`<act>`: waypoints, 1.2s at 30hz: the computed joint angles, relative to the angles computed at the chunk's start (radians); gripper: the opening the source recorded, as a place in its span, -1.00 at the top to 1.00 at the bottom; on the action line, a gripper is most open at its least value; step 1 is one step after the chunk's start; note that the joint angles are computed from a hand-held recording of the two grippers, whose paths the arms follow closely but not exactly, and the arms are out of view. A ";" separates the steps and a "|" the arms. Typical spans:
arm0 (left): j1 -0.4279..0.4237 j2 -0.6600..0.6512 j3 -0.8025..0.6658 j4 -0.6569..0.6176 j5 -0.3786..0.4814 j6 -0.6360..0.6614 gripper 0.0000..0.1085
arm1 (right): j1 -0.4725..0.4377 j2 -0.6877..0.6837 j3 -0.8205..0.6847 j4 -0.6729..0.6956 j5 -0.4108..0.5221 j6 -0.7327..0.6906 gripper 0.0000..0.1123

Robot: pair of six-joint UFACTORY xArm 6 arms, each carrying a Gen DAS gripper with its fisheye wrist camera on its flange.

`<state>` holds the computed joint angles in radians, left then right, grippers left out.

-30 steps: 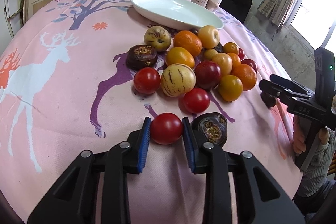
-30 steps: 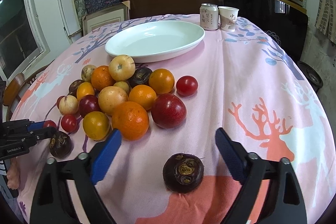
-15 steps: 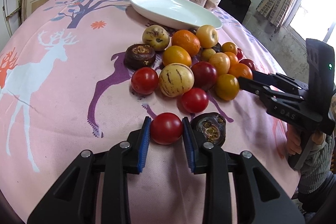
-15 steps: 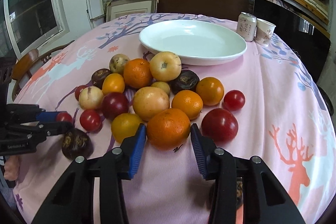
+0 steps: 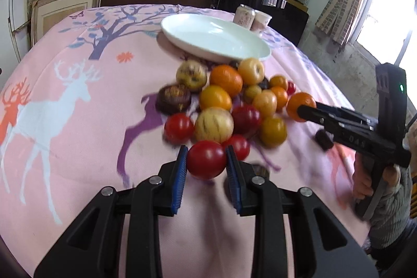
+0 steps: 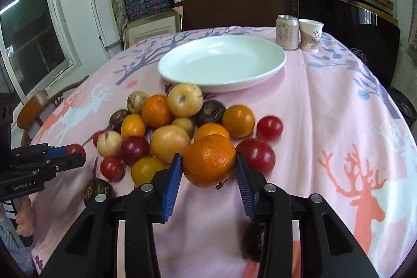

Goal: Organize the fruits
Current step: 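Carry both fruits onto the white plate and open both tools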

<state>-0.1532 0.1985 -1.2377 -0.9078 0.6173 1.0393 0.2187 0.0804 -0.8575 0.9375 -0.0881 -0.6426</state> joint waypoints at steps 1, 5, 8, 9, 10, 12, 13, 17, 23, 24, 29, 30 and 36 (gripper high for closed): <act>-0.003 0.010 -0.025 0.008 -0.001 -0.016 0.48 | -0.015 -0.004 -0.002 -0.055 0.009 0.049 0.25; -0.039 0.099 -0.209 0.056 -0.038 -0.101 0.47 | -0.078 0.005 -0.073 -0.196 0.063 0.185 0.25; -0.070 0.221 -0.402 0.111 -0.026 -0.205 0.47 | -0.135 0.084 -0.197 -0.392 0.106 0.370 0.25; -0.082 0.268 -0.469 0.141 -0.015 -0.246 0.47 | -0.147 0.116 -0.239 -0.445 0.122 0.420 0.25; -0.092 0.313 -0.528 0.176 -0.012 -0.287 0.47 | -0.158 0.153 -0.287 -0.475 0.144 0.449 0.25; -0.110 0.434 -0.686 0.272 0.017 -0.400 0.47 | -0.181 0.237 -0.392 -0.506 0.199 0.501 0.25; -0.111 0.484 -0.756 0.296 0.045 -0.439 0.47 | -0.188 0.269 -0.431 -0.502 0.220 0.509 0.25; -0.108 0.696 -1.072 0.377 0.202 -0.565 0.47 | -0.200 0.363 -0.544 -0.554 0.295 0.542 0.24; -0.112 0.822 -1.253 0.421 0.271 -0.622 0.20 | -0.204 0.384 -0.547 -0.750 0.248 0.672 0.05; -0.115 0.790 -1.196 0.412 0.237 -0.606 0.15 | -0.205 0.379 -0.541 -0.742 0.241 0.666 0.05; -0.114 0.665 -1.001 0.365 0.154 -0.552 0.10 | -0.194 0.331 -0.488 -0.621 0.208 0.561 0.05; -0.113 0.637 -0.960 0.355 0.136 -0.538 0.10 | -0.191 0.320 -0.472 -0.603 0.200 0.544 0.05; -0.103 0.423 -0.625 0.250 -0.032 -0.425 -0.16 | -0.158 0.220 -0.344 -0.382 0.130 0.358 0.04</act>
